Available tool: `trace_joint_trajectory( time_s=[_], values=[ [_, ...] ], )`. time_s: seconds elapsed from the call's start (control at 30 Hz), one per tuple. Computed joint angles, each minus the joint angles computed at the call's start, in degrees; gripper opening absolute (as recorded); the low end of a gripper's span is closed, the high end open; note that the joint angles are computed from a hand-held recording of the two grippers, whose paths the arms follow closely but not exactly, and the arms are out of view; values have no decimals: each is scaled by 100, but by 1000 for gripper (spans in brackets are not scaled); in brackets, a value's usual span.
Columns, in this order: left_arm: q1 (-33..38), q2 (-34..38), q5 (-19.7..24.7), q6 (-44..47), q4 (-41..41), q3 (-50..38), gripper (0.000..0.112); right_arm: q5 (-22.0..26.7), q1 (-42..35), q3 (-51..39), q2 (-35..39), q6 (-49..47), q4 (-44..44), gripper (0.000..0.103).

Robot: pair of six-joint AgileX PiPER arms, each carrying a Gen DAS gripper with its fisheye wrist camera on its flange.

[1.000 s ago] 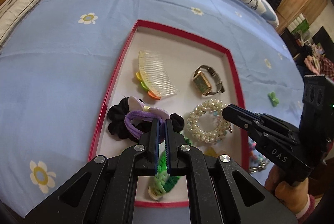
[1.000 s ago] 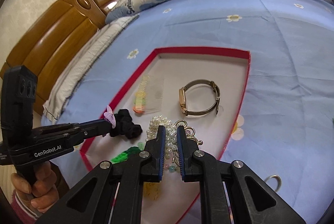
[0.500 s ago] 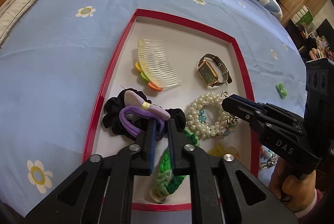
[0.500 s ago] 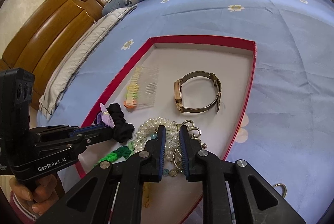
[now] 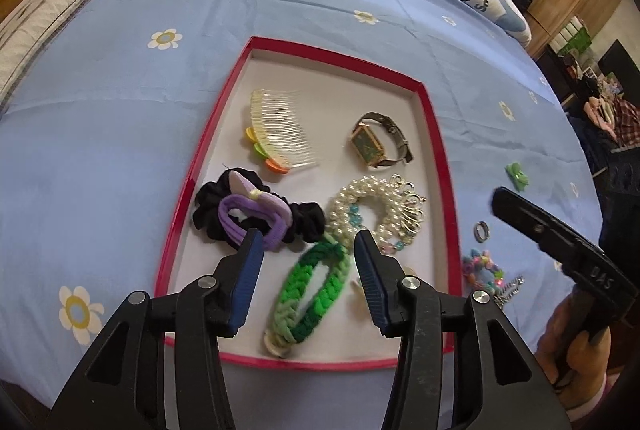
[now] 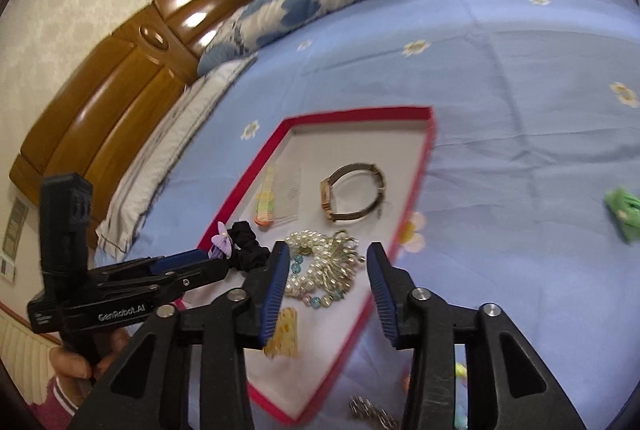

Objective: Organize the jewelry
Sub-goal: 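Move the left tool to the pastel bead bracelet while the right tool moves to the green bow hair tie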

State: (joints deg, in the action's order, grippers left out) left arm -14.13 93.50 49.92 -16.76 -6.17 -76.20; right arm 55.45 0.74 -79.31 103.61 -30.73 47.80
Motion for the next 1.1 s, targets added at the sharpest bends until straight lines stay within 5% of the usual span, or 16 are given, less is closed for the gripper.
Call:
trace_joint_trajectory(
  time_s=[0.57,1.1],
  values=[
    [-825,-540,17,-420,74,165,46,268,-1852,1546,-1364,-361,-260,52],
    [-1797,-101,171,-440,295,-387,46,292,-2468,2097,-1645,-676,-325,52]
  ],
)
